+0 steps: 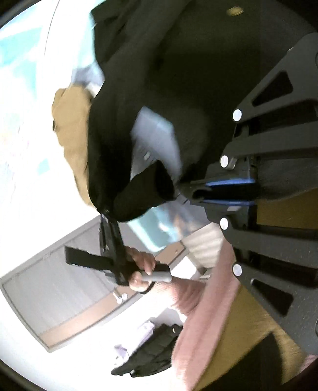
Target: Fold large clothes
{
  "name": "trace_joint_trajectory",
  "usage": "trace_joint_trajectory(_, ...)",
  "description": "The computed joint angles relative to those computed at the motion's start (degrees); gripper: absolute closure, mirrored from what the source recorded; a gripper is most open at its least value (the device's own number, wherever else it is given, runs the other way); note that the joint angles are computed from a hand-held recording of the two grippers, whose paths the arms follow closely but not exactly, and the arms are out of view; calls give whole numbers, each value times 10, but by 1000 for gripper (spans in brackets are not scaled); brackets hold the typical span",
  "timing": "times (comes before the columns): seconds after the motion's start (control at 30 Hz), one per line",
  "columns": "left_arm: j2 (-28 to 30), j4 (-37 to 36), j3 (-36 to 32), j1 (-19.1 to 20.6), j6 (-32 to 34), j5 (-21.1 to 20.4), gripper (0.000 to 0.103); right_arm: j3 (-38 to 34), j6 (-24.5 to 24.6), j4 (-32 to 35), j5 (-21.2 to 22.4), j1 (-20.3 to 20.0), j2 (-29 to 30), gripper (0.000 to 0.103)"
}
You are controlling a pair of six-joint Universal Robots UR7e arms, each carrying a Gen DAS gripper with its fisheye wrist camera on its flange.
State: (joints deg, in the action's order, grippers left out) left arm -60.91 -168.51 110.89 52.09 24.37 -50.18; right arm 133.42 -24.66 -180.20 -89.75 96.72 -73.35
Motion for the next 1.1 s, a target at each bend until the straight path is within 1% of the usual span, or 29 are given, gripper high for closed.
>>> trace_joint_trajectory(0.03, 2, -4, -8, 1, 0, 14, 93, -12, 0, -1, 2, 4, 16, 93)
trace_joint_trajectory(0.07, 9, -11, -16, 1, 5, 30, 92, -32, 1, -2, 4, 7, 43, 93)
trace_joint_trajectory(0.1, 16, -22, -19, -2, 16, 46, 92, -41, 3, 7, 12, 5, 56, 89)
trace_joint_trajectory(0.13, 23, -34, -21, -4, 28, 60, 91, -57, 6, 33, 18, 2, 73, 85)
trace_joint_trajectory(0.17, 26, -39, -17, -6, 30, 72, 81, -74, 16, 64, 14, 1, 91, 77)
trace_joint_trajectory(0.2, 21, -29, -11, -7, 26, 66, 73, -78, 26, 70, 3, 2, 99, 76)
trace_joint_trajectory(0.23, 11, -28, 0, -9, 28, 52, 59, -74, 25, 64, -10, 5, 101, 74)
trace_joint_trajectory(0.27, -3, -30, 17, -7, 41, 19, 53, -63, 10, 52, -24, 8, 94, 71)
trace_joint_trajectory(0.33, -21, -28, 43, -3, 61, -38, 51, -34, -3, 12, -38, 11, 70, 59)
trace_joint_trajectory(0.37, -33, -16, 57, -1, 67, -72, 49, -16, -9, -6, -44, 10, 51, 45)
trace_joint_trajectory(0.4, -41, -6, 68, 2, 71, -99, 48, -3, -12, -22, -56, 11, 39, 36)
trace_joint_trajectory(0.47, -55, 20, 88, 3, 79, -156, 48, 27, -24, -52, -100, 16, 15, 35)
trace_joint_trajectory(0.5, -57, 20, 98, 0, 85, -170, 47, 40, -21, -62, -127, 17, 4, 35)
trace_joint_trajectory(0.53, -59, 32, 105, 1, 85, -196, 44, 51, -11, -71, -151, 17, -4, 35)
trace_joint_trajectory(0.57, -60, 47, 109, 1, 83, -217, 43, 68, 5, -95, -179, 14, -17, 35)
trace_joint_trajectory(0.6, -62, 65, 116, 2, 82, -244, 43, 80, 11, -109, -185, 3, -30, 35)
trace_joint_trajectory(0.67, -63, 85, 129, -2, 87, -271, 42, 123, 38, -150, -184, -29, -80, 35)
trace_joint_trajectory(0.7, -63, 88, 134, -4, 96, -280, 42, 140, 48, -177, -192, -37, -97, 35)
trace_joint_trajectory(0.77, -69, 104, 146, -8, 111, -313, 38, 173, 65, -240, -249, -46, -127, 35)
trace_joint_trajectory(0.8, -72, 110, 150, -9, 115, -325, 36, 181, 71, -263, -281, -45, -132, 35)
trace_joint_trajectory(0.83, -74, 114, 154, -11, 122, -333, 31, 190, 79, -288, -309, -48, -139, 33)
trace_joint_trajectory(0.9, -75, 110, 169, -20, 140, -344, 28, 220, 97, -321, -323, -75, -178, 30)
trace_joint_trajectory(0.93, -73, 111, 173, -24, 147, -350, 26, 228, 106, -332, -343, -79, -186, 29)
trace_joint_trajectory(0.97, -65, 101, 180, -32, 154, -354, 23, 238, 111, -337, -352, -88, -199, 28)
trace_joint_trajectory(1.0, -59, 95, 181, -35, 157, -355, 22, 250, 113, -335, -348, -103, -223, 25)
trace_joint_trajectory(1.03, -49, 94, 178, -38, 154, -358, 21, 259, 115, -341, -347, -114, -233, 24)
trace_joint_trajectory(1.07, -34, 91, 174, -44, 141, -353, 21, 263, 117, -343, -345, -121, -237, 23)
trace_joint_trajectory(1.1, -19, 79, 173, -52, 126, -338, 21, 268, 116, -339, -346, -131, -246, 23)
